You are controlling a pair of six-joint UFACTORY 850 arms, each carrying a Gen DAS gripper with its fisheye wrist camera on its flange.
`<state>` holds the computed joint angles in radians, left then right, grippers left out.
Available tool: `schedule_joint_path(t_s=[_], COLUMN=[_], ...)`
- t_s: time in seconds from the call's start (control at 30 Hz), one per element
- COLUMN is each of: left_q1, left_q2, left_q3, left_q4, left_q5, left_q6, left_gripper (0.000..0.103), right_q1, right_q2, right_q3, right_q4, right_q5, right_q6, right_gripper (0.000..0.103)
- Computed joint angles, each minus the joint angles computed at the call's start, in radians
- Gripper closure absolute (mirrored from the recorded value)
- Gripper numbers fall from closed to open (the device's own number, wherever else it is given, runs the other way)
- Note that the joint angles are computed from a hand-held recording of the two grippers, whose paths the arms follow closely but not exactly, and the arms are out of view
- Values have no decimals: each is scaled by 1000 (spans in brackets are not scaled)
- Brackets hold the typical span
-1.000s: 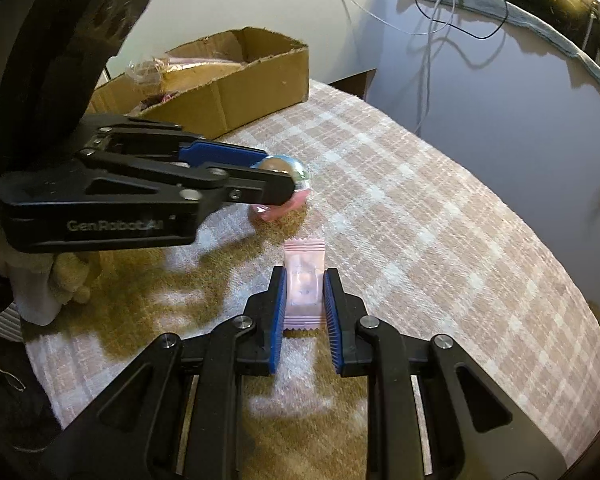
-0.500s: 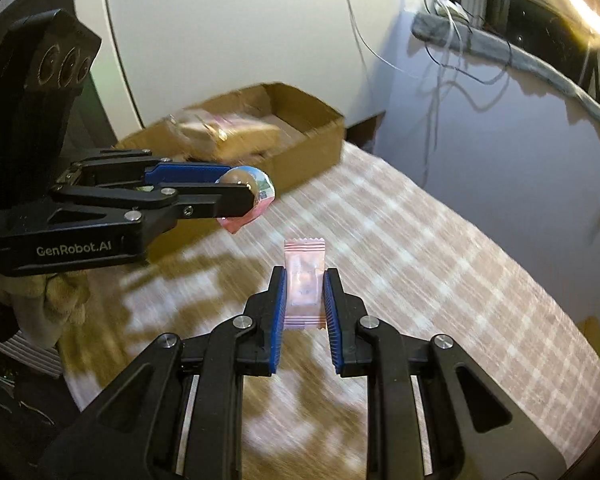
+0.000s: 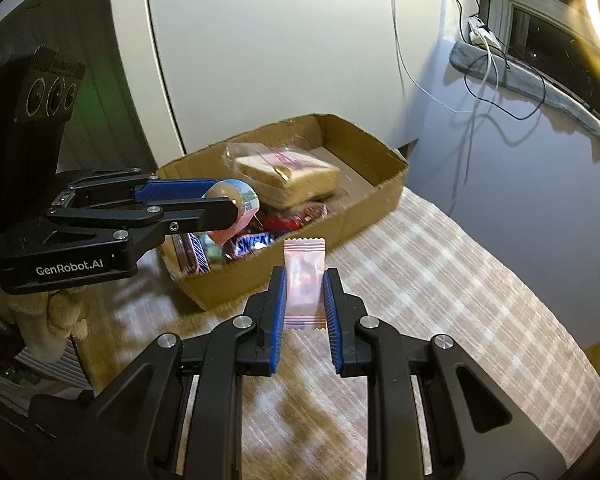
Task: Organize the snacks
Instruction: 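Carry both held snacks into the cardboard box and open both tools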
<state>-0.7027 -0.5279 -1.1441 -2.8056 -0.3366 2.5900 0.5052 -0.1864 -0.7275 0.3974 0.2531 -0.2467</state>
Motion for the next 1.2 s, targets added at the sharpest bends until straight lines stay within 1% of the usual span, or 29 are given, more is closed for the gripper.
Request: schedule_joint_path(t_s=[0.27, 0.5, 0.73, 0.83, 0.97, 1.2], left_q1=[38, 56, 70, 73, 71, 64], left_q2=[22, 18, 11, 7, 2, -4], left_q3=[30, 30, 27, 22, 16, 4], left_q4=[-44, -86, -125, -126, -150, -175], left_q5=[-12, -5, 6, 12, 21, 33], left_q6=[35, 82, 112, 111, 137, 158], left_gripper=[75, 75, 75, 75, 75, 75], right_q1=[5, -4, -18, -22, -31, -31], right_q2=[-32, -98, -176, -200, -220, -224], right_q3=[-68, -165, -257, -283, -301, -302], right_q4=[97, 179, 168, 147, 49, -44], right_q5=[-7, -27, -62, -74, -87, -94], right_q6=[-102, -203, -200, -175, -71, 23], right_gripper=[84, 84, 84, 84, 84, 83])
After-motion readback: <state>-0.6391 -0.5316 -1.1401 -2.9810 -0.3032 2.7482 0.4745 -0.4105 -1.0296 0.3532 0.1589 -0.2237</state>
